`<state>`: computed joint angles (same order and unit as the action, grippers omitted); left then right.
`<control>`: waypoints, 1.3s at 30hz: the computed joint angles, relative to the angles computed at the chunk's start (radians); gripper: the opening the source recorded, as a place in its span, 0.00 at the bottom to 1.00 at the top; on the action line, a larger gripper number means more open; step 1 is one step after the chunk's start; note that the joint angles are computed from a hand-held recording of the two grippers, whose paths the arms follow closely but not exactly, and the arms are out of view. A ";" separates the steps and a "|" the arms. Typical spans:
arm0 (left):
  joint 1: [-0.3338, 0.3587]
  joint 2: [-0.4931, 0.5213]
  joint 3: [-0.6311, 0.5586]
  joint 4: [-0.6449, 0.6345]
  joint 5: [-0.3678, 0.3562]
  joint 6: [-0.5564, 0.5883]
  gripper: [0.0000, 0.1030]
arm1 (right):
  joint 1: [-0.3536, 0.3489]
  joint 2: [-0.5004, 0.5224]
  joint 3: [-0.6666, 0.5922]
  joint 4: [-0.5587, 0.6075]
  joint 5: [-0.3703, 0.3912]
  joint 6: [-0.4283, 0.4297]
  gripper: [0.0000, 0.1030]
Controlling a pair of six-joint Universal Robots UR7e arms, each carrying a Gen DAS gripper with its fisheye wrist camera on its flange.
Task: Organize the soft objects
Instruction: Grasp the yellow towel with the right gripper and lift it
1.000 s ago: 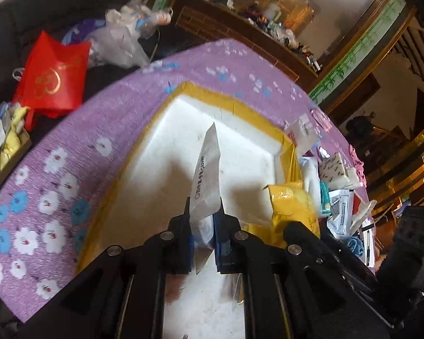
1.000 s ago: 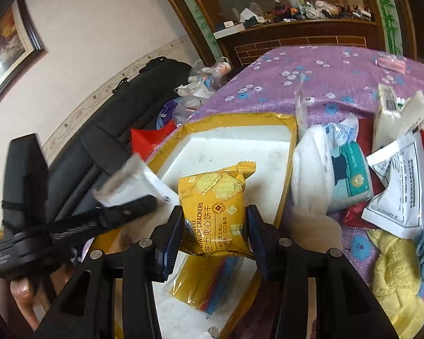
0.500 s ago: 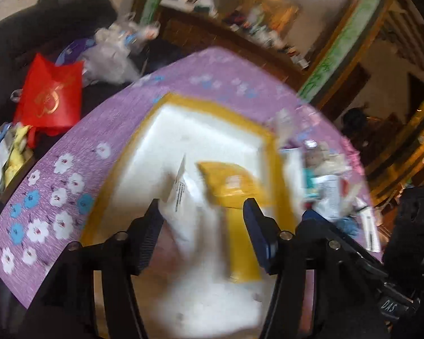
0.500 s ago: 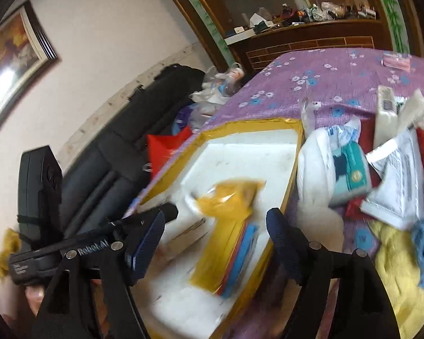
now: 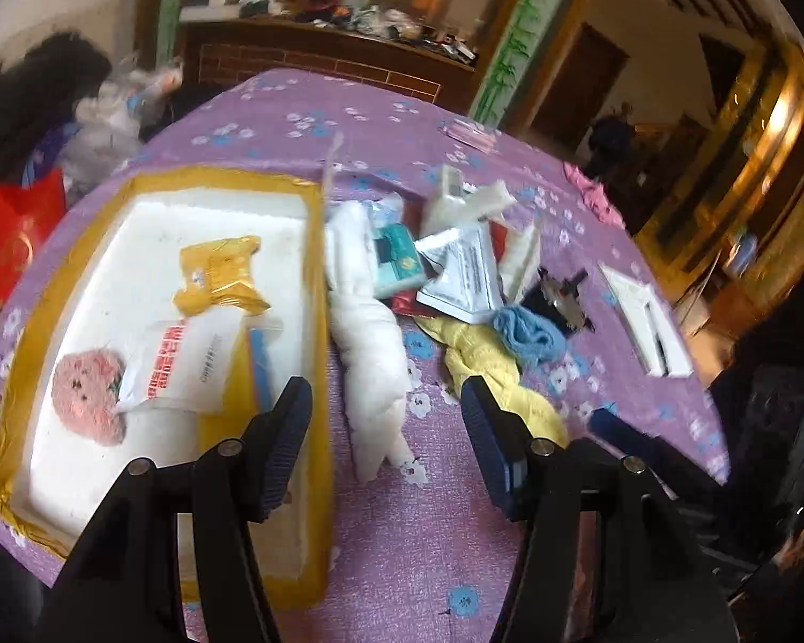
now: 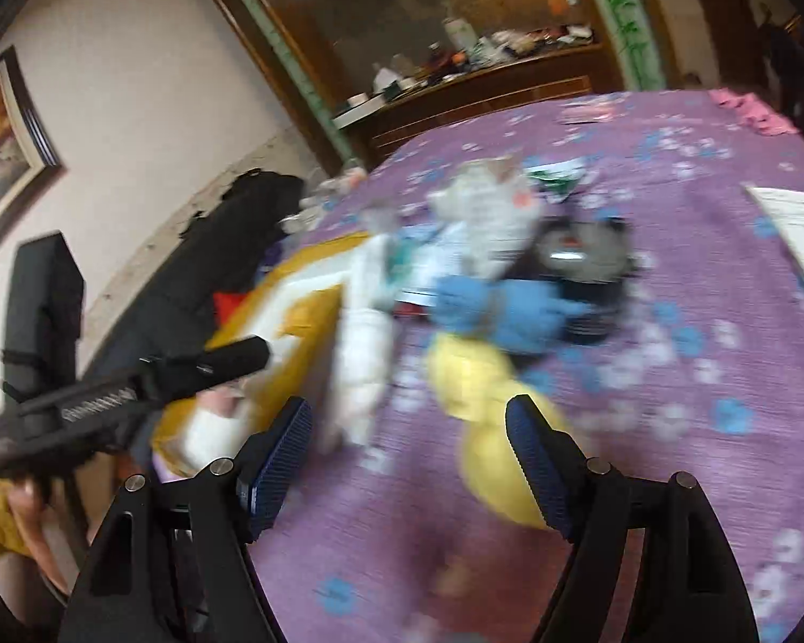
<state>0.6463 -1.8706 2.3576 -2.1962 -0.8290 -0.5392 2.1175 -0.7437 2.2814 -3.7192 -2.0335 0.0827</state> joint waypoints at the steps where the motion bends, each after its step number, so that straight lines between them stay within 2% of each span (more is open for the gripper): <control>1: -0.008 0.010 -0.003 0.025 0.009 -0.020 0.55 | -0.020 -0.016 0.016 0.007 0.019 0.018 0.74; 3: -0.020 0.015 0.007 0.012 -0.006 -0.017 0.55 | -0.064 -0.045 0.049 -0.004 0.083 0.041 0.74; 5: -0.025 0.026 0.010 0.004 -0.001 -0.019 0.55 | -0.087 -0.055 0.054 0.016 0.103 0.053 0.74; 8: -0.007 0.030 0.012 0.003 -0.050 -0.016 0.55 | -0.118 -0.060 0.055 0.042 0.146 0.054 0.74; 11: 0.011 0.043 0.012 0.017 -0.082 -0.026 0.55 | -0.116 -0.044 0.022 0.089 0.124 0.066 0.74; 13: 0.020 0.044 0.029 -0.033 -0.107 0.008 0.55 | -0.105 -0.037 0.012 0.091 0.128 0.063 0.73; 15: 0.021 0.062 0.038 -0.059 -0.095 0.027 0.55 | -0.086 -0.028 0.004 0.100 0.084 0.069 0.74; 18: 0.042 0.091 0.029 -0.075 -0.106 0.054 0.55 | -0.081 -0.015 -0.017 0.137 0.091 0.088 0.73; 21: 0.041 0.102 0.037 -0.094 -0.085 0.089 0.55 | -0.069 -0.002 -0.045 0.157 0.047 0.079 0.73; 25: 0.017 0.060 0.069 -0.108 -0.047 0.072 0.55 | -0.067 -0.010 -0.072 0.230 0.043 0.089 0.73; 28: 0.022 0.036 0.081 -0.117 -0.048 0.081 0.55 | -0.064 -0.007 -0.088 0.253 0.017 0.078 0.73; 35: 0.021 -0.041 0.096 -0.053 -0.029 0.022 0.55 | -0.081 0.006 -0.085 0.227 0.051 0.066 0.73; 39: 0.042 -0.067 0.088 -0.060 -0.100 0.020 0.55 | -0.079 0.010 -0.107 0.232 0.045 0.039 0.73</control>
<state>0.6886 -1.9380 2.4453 -2.2563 -0.9292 -0.5192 2.0384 -0.7335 2.1747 -3.4869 -1.9881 0.1215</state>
